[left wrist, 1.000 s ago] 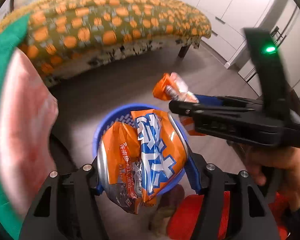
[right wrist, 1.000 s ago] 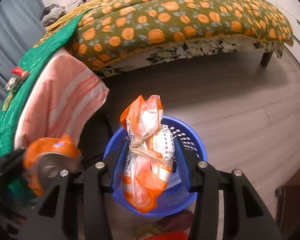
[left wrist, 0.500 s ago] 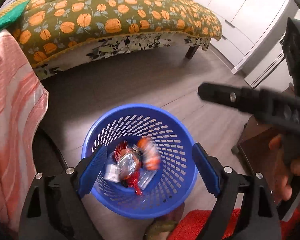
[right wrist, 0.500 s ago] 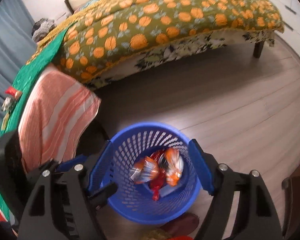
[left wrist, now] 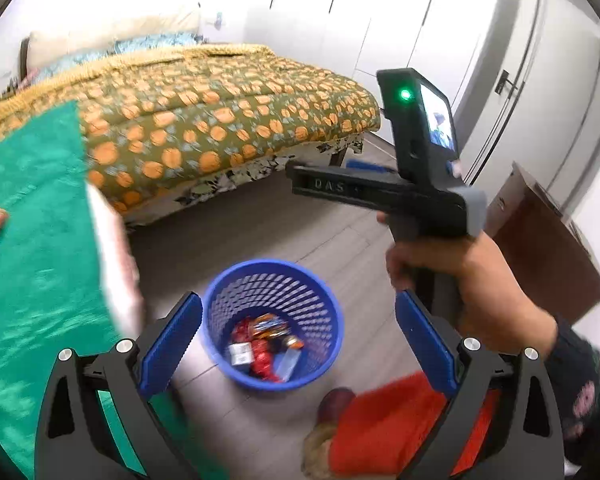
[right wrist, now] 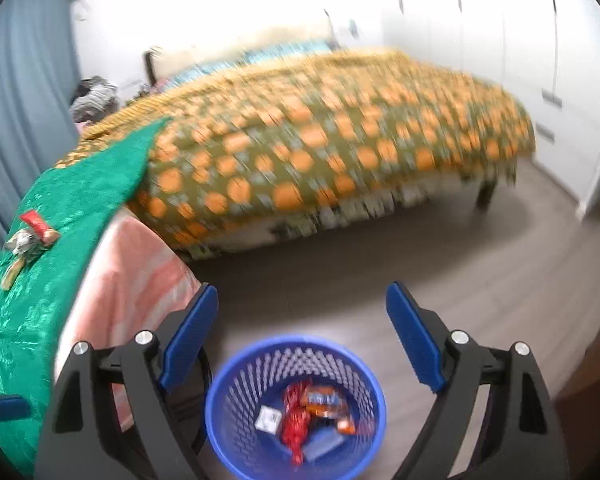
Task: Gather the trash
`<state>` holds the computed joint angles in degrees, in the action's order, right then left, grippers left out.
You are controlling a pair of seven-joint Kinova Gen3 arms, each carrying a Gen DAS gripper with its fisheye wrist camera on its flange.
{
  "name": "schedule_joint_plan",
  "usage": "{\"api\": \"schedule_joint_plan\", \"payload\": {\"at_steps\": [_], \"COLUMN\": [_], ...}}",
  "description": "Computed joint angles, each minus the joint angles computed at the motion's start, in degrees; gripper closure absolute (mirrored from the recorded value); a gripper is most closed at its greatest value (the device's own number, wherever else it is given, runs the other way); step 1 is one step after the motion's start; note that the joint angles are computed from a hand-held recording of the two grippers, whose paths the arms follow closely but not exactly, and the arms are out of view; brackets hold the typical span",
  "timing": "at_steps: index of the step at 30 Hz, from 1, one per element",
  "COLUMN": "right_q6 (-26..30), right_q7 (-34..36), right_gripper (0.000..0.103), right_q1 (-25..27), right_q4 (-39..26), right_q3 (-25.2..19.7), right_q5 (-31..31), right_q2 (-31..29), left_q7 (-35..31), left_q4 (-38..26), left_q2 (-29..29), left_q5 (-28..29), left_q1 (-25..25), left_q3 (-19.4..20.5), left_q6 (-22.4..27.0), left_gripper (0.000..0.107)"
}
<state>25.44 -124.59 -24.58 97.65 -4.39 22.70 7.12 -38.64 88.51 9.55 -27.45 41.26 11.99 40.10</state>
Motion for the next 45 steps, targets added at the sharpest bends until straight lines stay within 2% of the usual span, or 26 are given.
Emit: {"api": "schedule_joint_plan", "payload": {"at_steps": [2, 4, 7, 10, 13, 15, 17, 20, 23, 24, 26, 27, 34, 35, 37, 38, 39, 40, 45], "right_q6": [-1.3, -1.9, -1.2, 1.6, 5.9, 8.0, 9.2, 10.8, 10.6, 10.6, 10.4, 10.3, 8.9, 8.9, 8.7, 8.6, 8.3, 8.0, 6.2], "right_q7": [-1.8, 0.1, 7.0, 14.0, 21.0, 24.8, 27.1, 28.7, 30.6, 31.3, 32.3, 32.4, 33.7, 33.7, 33.3, 33.2, 32.9, 32.6, 30.6], "right_gripper": [0.018, 0.018, 0.018, 0.018, 0.018, 0.018, 0.018, 0.018, 0.018, 0.018, 0.018, 0.018, 0.018, 0.018, 0.018, 0.018, 0.018, 0.018, 0.018], "right_q1": [-4.9, -7.0, -4.2, -2.1, -4.7, -8.9, -13.5, -17.4, -18.1, -17.6, -17.1, -17.1, -16.2, -16.2, -16.3, -16.2, -16.2, -16.3, -17.0], "right_q4": [0.2, -1.1, -4.5, -9.4, -15.5, -18.6, -20.2, -22.2, -22.0, -21.9, -21.5, -21.3, -19.8, -19.8, -19.7, -19.7, -19.6, -19.4, -17.9], "right_q3": [2.3, 1.2, -6.2, -13.8, -17.9, -16.3, -13.2, -11.3, -10.2, -10.2, -10.0, -9.7, -8.8, -8.7, -8.2, -8.2, -8.0, -7.9, -6.7], "right_q5": [2.8, 2.2, -3.4, -9.3, -13.1, -15.6, -17.5, -17.4, -19.4, -20.6, -22.2, -22.6, -24.0, -23.9, -23.6, -23.6, -23.6, -23.5, -21.4], "right_q2": [-0.5, 0.1, 2.3, 5.7, 10.2, 12.6, 14.1, 16.1, 16.5, 16.6, 16.5, 16.3, 15.0, 15.0, 15.0, 15.1, 15.1, 15.0, 14.1], "left_q7": [1.7, 2.7, 0.7, -3.2, -10.2, -14.9, -19.5, -26.5, -33.5, -35.8, -40.5, -41.9, -44.0, -44.3, -43.9, -44.2, -43.6, -43.0, -37.8], "left_q4": [3.8, 7.4, 12.8, 17.5, 21.6, 22.5, 22.1, 20.0, 17.0, 15.9, 13.1, 12.1, 10.8, 11.0, 11.4, 11.7, 11.7, 11.9, 16.6], "left_q2": [-4.3, -8.1, -14.2, -20.0, -24.7, -25.2, -23.5, -19.8, -15.8, -14.4, -11.1, -9.8, -6.5, -6.4, -6.7, -7.0, -7.1, -7.5, -14.3], "left_q5": [-1.9, -2.5, 0.1, 4.3, 8.3, 9.4, 9.9, 12.5, 16.0, 17.2, 20.5, 21.6, 24.1, 24.6, 24.2, 24.8, 24.5, 24.2, 23.4], "left_q1": [-1.8, -6.9, -14.9, -22.9, -30.5, -32.7, -34.6, -33.4, -29.4, -27.7, -27.4, -28.5, -34.8, -35.5, -36.4, -37.5, -37.6, -38.1, -41.1], "left_q3": [2.0, 6.4, 9.7, 9.5, 5.8, 1.1, -3.8, -11.3, -19.3, -21.9, -24.4, -24.1, -20.3, -19.6, -17.9, -16.7, -16.4, -15.7, -12.7], "left_q6": [2.2, 4.8, 8.1, 10.6, 9.1, 8.0, 6.3, 3.9, 3.4, 3.5, 4.8, 5.3, 4.6, 4.1, 3.4, 3.0, 3.0, 3.2, 4.4], "left_gripper": [0.010, 0.010, 0.010, 0.010, 0.010, 0.010, 0.010, 0.010, 0.011, 0.015, 0.021, 0.026, 0.035, 0.039, 0.054, 0.068, 0.074, 0.087, 0.089]}}
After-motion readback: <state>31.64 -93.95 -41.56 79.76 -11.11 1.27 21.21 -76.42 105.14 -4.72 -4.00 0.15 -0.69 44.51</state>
